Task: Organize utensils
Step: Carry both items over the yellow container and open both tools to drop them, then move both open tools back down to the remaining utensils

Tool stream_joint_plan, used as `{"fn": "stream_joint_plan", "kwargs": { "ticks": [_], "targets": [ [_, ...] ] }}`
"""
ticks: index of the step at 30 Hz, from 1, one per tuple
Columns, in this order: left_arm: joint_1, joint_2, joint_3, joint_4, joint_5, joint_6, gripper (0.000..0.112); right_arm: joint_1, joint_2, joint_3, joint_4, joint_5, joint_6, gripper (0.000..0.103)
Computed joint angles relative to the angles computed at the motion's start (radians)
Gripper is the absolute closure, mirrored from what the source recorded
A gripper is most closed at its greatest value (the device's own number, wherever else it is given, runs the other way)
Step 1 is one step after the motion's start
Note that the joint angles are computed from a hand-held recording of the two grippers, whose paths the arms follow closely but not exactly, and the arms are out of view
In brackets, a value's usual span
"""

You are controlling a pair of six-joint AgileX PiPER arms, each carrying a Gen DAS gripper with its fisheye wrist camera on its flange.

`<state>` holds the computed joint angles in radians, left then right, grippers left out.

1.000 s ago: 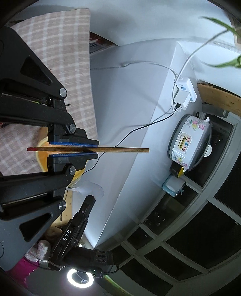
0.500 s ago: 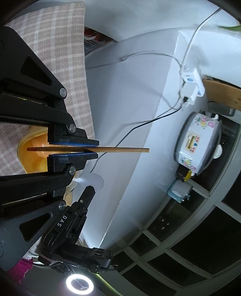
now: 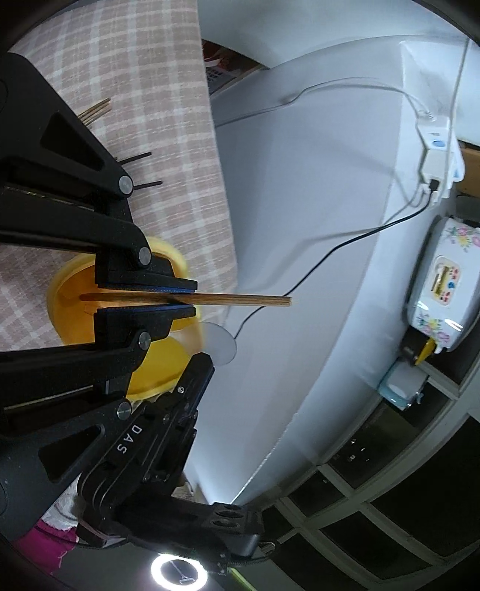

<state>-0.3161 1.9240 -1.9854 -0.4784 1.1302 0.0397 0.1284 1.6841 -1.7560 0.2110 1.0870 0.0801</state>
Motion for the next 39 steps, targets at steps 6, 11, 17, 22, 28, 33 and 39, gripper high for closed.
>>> {"fn": "stream_joint_plan", "kwargs": {
  "ticks": [6, 11, 17, 22, 28, 33, 39],
  "targets": [
    [-0.01, -0.015, 0.034, -0.005, 0.01, 0.018, 0.109, 0.005, -0.021, 0.04, 0.006, 0.005, -0.004, 0.102],
    [-0.022, -0.017, 0.032, 0.0, 0.036, 0.028, 0.108, 0.006, -0.029, 0.054, 0.015, 0.021, -0.009, 0.1],
    [-0.017, -0.037, 0.047, -0.002, 0.039, 0.024, 0.103, 0.005, -0.039, 0.06, 0.014, 0.037, 0.004, 0.1],
    [0.01, -0.086, 0.089, -0.016, 0.029, 0.043, 0.103, -0.003, -0.063, 0.063, 0.019, 0.045, 0.015, 0.099],
    [0.088, -0.172, 0.162, -0.054, 0.021, 0.082, 0.103, -0.016, -0.112, 0.076, 0.055, 0.054, 0.011, 0.099],
    [0.186, -0.253, 0.245, -0.074, 0.028, 0.122, 0.103, 0.004, -0.167, 0.088, 0.096, 0.065, 0.01, 0.099],
    [0.308, -0.321, 0.407, -0.057, 0.029, 0.173, 0.103, 0.088, -0.22, 0.116, 0.142, 0.099, -0.013, 0.099]
  ]
}}
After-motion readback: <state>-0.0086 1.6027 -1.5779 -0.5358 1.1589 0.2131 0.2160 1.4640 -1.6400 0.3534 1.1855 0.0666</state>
